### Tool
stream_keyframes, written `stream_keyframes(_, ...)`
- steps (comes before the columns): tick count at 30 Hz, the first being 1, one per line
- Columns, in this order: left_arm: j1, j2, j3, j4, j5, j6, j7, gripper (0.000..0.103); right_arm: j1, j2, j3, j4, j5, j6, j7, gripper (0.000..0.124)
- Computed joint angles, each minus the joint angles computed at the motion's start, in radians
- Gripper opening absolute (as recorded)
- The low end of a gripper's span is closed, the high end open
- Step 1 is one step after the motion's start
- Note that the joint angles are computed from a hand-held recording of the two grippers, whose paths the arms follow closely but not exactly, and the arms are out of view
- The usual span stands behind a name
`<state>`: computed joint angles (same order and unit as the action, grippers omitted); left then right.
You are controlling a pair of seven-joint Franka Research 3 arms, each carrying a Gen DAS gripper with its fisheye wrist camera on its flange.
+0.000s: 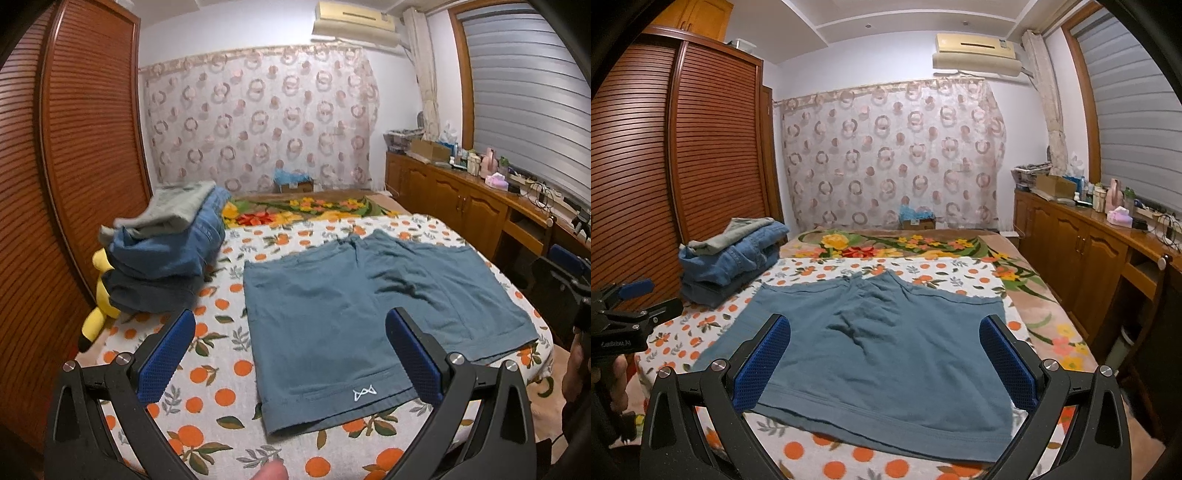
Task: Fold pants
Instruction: 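Move the left tool to the logo leg hem and close on it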
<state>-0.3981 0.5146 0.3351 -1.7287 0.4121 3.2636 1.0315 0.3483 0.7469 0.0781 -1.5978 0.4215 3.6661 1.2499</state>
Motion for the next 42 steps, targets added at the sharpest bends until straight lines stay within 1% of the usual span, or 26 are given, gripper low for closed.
stream_keyframes(2,0.046,0.007,-0.054,0.017,0.002,-0.031,0.018,0.103,0.024,0.009,-0.027,0.018,0.042,-0.012,-0.018,0.102)
stream_keyframes(4,0.07,0.017,-0.075,0.016,0.012,-0.035,0.02,0.103,0.043,0.02,-0.049,0.04,0.084,-0.022,-0.034,0.102)
stream_keyframes(7,0.151,0.034,-0.164,0.037,0.022,-0.068,0.047,0.103,0.067,0.035,-0.075,0.071,0.145,-0.044,-0.056,0.102)
stream_keyframes(8,0.165,0.037,-0.18,0.041,0.025,-0.076,0.05,0.103,0.083,0.043,-0.093,0.088,0.175,-0.057,-0.071,0.102)
stream_keyframes(9,0.194,0.044,-0.213,0.05,0.025,-0.092,0.064,0.103,0.107,0.05,-0.12,0.103,0.214,-0.07,-0.09,0.102)
stream_keyframes(10,0.207,0.046,-0.228,0.052,0.027,-0.098,0.069,0.103,0.13,0.056,-0.145,0.114,0.253,-0.08,-0.11,0.102)
stream_keyframes(11,0.239,0.054,-0.264,0.06,0.025,-0.109,0.086,0.103,0.146,0.061,-0.162,0.124,0.283,-0.09,-0.125,0.102)
stream_keyframes(16,0.302,0.069,-0.338,0.068,0.013,-0.127,0.127,0.103,0.243,0.078,-0.276,0.166,0.446,-0.149,-0.196,0.102)
stream_keyframes(18,0.34,0.079,-0.382,0.074,0.0,-0.135,0.16,0.103,0.298,0.092,-0.345,0.191,0.527,-0.179,-0.219,0.102)
stream_keyframes(19,0.353,0.081,-0.398,0.074,-0.007,-0.141,0.175,0.103,0.303,0.085,-0.352,0.178,0.527,-0.176,-0.211,0.102)
stream_keyframes(21,0.392,0.091,-0.445,0.076,-0.026,-0.151,0.215,0.103,0.345,0.097,-0.41,0.188,0.576,-0.198,-0.215,0.102)
stream_keyframes(22,0.408,0.093,-0.465,0.074,-0.038,-0.156,0.233,0.103,0.354,0.096,-0.424,0.179,0.574,-0.2,-0.205,0.102)
stream_keyframes(23,0.424,0.096,-0.485,0.073,-0.05,-0.159,0.251,0.103,0.392,0.104,-0.473,0.181,0.613,-0.22,-0.212,0.102)
stream_keyframes(24,0.442,0.099,-0.507,0.07,-0.062,-0.161,0.272,0.103,0.404,0.111,-0.495,0.181,0.614,-0.229,-0.199,0.102)
stream_keyframes(25,0.452,0.102,-0.519,0.068,-0.073,-0.161,0.288,0.103,0.43,0.12,-0.534,0.179,0.626,-0.248,-0.186,0.102)
stream_keyframes(26,0.466,0.104,-0.535,0.063,-0.085,-0.161,0.305,0.101,0.433,0.116,-0.539,0.168,0.617,-0.248,-0.176,0.102)
stream_keyframes(28,0.494,0.11,-0.57,0.061,-0.11,-0.175,0.34,0.096,0.484,0.131,-0.614,0.157,0.63,-0.286,-0.142,0.102)
stream_keyframes(30,0.523,0.117,-0.604,0.057,-0.14,-0.188,0.377,0.089,0.5,0.124,-0.638,0.137,0.614,-0.308,-0.117,0.102)
stream_keyframes(32,0.54,0.12,-0.624,0.055,-0.167,-0.2,0.405,0.084,0.524,0.117,-0.669,0.116,0.595,-0.337,-0.089,0.102)
stream_keyframes(33,0.54,0.119,-0.624,0.052,-0.177,-0.201,0.414,0.083,0.507,0.093,-0.645,0.097,0.574,-0.331,-0.097,0.102)
stream_keyframes(34,0.538,0.118,-0.622,0.049,-0.186,-0.201,0.42,0.083,0.507,0.087,-0.647,0.09,0.56,-0.341,-0.089,0.102)
stream_keyframes(36,0.524,0.116,-0.605,0.046,-0.196,-0.202,0.424,0.08,0.487,0.062,-0.622,0.076,0.524,-0.358,-0.086,0.099)
stream_keyframes(37,0.521,0.117,-0.601,0.047,-0.2,-0.205,0.428,0.08,0.484,0.055,-0.621,0.071,0.509,-0.376,-0.077,0.097)
stream_keyframes(39,0.521,0.119,-0.603,0.046,-0.209,-0.208,0.44,0.08,0.467,0.033,-0.601,0.057,0.477,-0.397,-0.071,0.092)
stream_keyframes(41,0.514,0.119,-0.595,0.045,-0.212,-0.212,0.447,0.079,0.464,0.015,-0.602,0.039,0.449,-0.424,-0.055,0.08)
stream_keyframes(42,0.513,0.119,-0.595,0.044,-0.214,-0.214,0.451,0.079,0.464,0.007,-0.608,0.033,0.434,-0.445,-0.045,0.077)
